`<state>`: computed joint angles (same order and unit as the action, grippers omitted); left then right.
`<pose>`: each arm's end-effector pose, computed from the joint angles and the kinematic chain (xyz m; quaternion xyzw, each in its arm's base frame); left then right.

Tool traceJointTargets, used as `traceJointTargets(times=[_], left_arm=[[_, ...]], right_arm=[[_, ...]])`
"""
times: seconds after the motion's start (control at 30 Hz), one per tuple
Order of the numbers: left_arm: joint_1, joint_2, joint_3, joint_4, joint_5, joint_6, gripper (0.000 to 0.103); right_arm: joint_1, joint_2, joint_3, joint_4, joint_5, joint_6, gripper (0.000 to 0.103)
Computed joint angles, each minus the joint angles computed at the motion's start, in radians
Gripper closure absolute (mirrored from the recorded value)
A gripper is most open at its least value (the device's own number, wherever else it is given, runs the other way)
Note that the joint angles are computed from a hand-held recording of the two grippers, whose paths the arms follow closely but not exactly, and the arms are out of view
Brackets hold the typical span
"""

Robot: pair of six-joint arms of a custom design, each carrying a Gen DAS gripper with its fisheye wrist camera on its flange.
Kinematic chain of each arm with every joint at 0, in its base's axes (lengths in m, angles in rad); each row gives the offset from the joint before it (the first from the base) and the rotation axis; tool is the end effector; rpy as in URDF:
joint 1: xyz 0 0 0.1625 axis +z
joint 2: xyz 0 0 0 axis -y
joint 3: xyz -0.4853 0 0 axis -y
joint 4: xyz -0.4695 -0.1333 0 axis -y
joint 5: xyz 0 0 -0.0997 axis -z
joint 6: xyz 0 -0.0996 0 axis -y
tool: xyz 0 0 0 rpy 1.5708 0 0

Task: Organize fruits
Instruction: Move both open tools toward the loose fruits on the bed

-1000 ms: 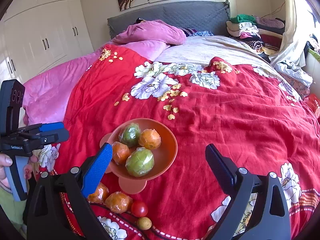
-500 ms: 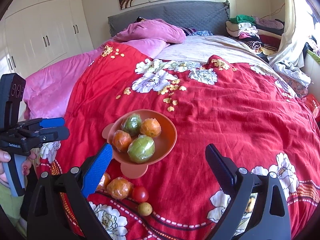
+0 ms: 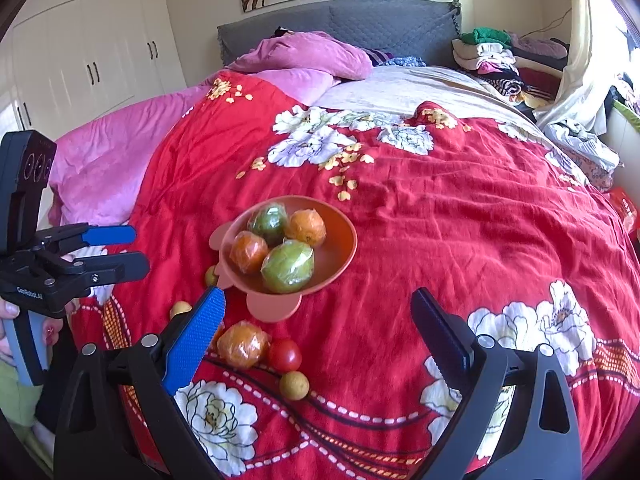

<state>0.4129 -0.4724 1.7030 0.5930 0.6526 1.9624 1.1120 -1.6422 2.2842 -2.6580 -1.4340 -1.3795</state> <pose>-0.3518 -0.3860 -0.0929 0.0464 0.8898 -0.3603 0.2761 -0.0782 -0.4899 0.3193 0.4458 -0.8650 0.1866 0.1347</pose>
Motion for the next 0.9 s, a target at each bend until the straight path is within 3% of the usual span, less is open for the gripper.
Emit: traceJointTargets(times=[0.9], left_arm=[[-0.025, 0.083, -0.04, 0.076, 0.061, 0.021, 0.01]], right_arm=[[-0.049, -0.035, 0.048, -0.015, -0.046, -0.09, 0.009]])
